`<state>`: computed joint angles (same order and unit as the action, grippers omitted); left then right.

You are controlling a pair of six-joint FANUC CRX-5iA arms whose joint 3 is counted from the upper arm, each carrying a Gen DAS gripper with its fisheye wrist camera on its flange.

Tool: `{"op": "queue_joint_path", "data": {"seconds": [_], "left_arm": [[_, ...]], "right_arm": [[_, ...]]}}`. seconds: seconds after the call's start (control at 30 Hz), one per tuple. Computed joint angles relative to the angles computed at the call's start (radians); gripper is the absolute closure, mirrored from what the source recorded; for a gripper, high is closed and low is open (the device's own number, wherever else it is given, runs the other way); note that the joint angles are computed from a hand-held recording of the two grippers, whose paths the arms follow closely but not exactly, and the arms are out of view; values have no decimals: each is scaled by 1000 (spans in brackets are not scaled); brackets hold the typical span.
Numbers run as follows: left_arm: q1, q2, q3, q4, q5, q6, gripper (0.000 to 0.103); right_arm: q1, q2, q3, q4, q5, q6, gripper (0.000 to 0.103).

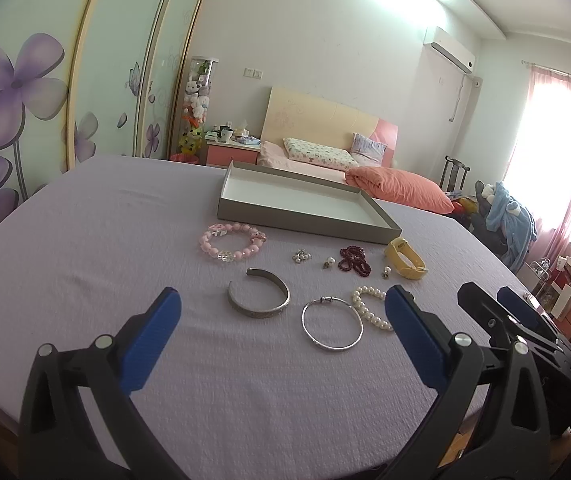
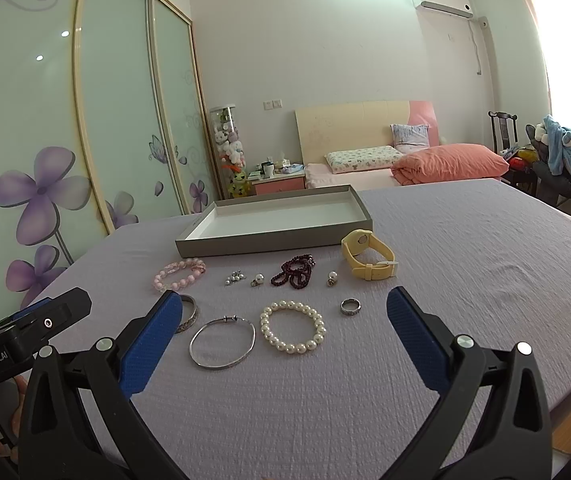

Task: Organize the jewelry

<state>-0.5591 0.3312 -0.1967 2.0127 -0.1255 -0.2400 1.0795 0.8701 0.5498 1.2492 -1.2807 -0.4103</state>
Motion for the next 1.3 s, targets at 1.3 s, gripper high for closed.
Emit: {"op": "queue_joint_path", "data": {"seconds": [1.3], "left_arm": [[26,12,4,-114,-14,104,2]], "right_arm": [[-4,13,28,-9,3,15,1]]}}
